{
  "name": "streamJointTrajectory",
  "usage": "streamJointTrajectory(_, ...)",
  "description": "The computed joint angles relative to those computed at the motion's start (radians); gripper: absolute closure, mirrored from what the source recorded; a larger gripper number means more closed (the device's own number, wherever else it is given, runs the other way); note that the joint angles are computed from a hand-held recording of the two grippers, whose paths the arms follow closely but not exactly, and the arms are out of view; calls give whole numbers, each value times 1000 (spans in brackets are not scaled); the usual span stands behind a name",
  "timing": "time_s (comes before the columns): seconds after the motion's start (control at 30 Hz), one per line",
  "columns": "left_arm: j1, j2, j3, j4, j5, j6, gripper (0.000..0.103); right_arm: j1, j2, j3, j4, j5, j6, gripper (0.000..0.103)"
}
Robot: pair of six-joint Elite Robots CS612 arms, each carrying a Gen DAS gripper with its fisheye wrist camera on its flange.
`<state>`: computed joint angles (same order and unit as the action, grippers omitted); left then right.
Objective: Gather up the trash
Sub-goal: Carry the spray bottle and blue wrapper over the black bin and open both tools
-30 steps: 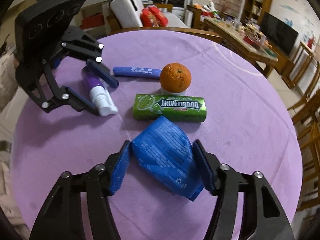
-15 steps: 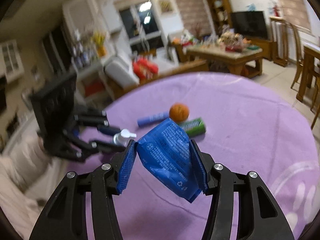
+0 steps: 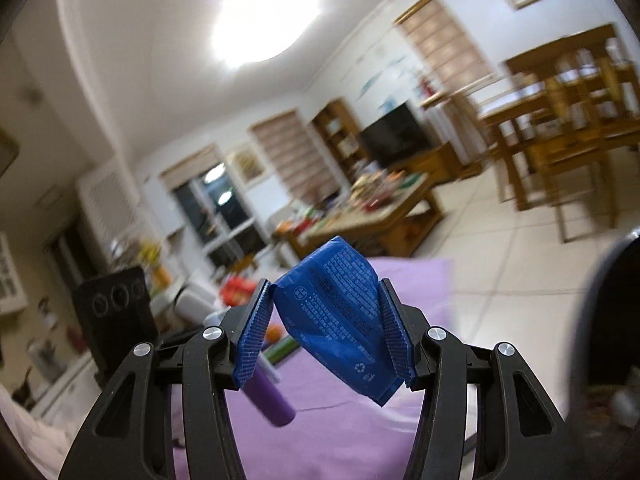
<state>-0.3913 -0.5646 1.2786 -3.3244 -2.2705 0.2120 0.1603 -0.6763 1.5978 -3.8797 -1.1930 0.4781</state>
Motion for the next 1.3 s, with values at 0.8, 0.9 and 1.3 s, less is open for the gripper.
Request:
streamJointTrajectory(0.8,-180,184,-304,232,-45,94,81,-167,-5,215,-191,-437,93,50)
streamJointTrajectory(0.9,-185,177,-294,277,-35,136,81,-169,13,200,-189,-440,108,50)
streamJointTrajectory(1.3,-198,139,-225,276,-32,225,80,-153,44,167,-165,-482,120,49)
